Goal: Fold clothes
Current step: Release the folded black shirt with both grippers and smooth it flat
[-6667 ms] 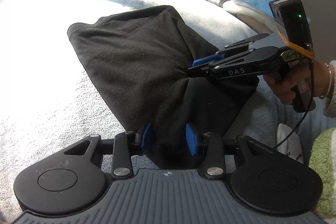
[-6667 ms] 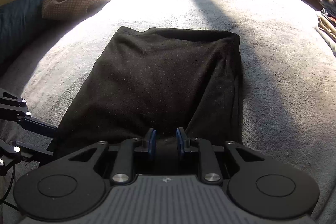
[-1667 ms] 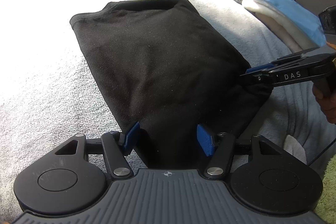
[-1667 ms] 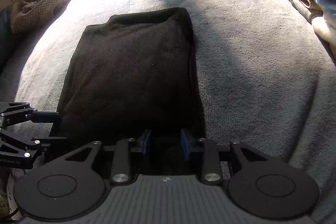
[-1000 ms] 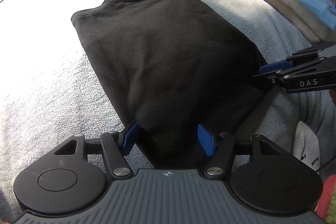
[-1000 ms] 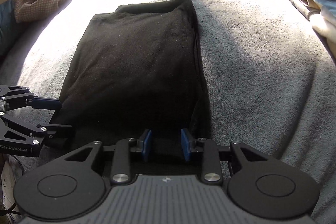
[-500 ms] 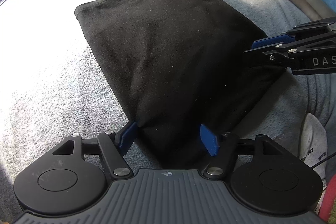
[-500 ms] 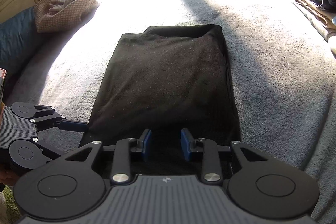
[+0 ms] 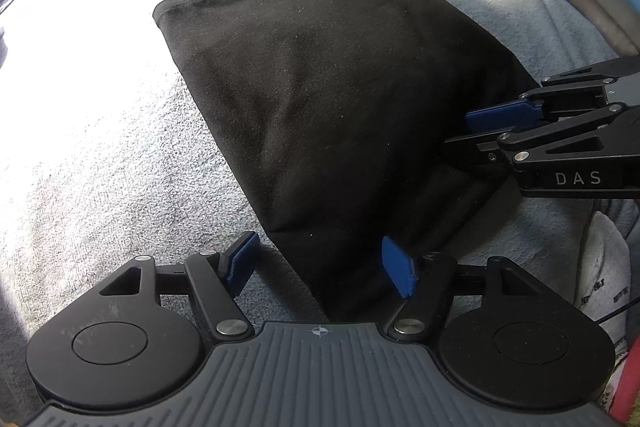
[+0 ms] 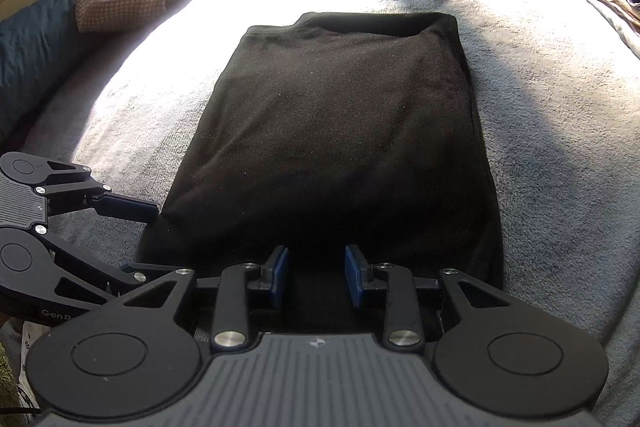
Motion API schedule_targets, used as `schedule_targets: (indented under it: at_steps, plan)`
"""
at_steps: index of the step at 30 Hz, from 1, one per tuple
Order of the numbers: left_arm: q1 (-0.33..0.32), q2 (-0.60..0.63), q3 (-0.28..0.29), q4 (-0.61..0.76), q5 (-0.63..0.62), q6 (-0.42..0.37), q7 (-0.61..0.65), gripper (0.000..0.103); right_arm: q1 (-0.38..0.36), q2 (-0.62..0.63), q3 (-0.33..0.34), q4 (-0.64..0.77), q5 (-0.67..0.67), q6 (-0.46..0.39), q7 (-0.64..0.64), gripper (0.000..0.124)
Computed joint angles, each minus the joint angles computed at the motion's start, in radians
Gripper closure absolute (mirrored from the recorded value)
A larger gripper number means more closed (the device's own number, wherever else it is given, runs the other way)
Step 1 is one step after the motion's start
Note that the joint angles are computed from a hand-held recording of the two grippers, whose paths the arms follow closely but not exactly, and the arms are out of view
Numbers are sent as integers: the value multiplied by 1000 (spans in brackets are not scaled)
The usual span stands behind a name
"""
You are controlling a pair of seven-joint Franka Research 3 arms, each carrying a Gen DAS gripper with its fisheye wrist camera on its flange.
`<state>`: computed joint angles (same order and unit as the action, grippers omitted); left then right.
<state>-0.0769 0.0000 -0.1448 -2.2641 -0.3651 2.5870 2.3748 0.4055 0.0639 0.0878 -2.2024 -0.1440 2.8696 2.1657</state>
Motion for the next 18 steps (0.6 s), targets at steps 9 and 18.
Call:
schedule_targets:
  at_steps: [9,18]
  plan:
    - [4,-6,2,-4,37,14,-23,36,11,2,-5,4,-82,-16,50,91]
    - [2,-21,9,-20,72,41,-51,36,16,1,-6,6,-168,-27,97,89]
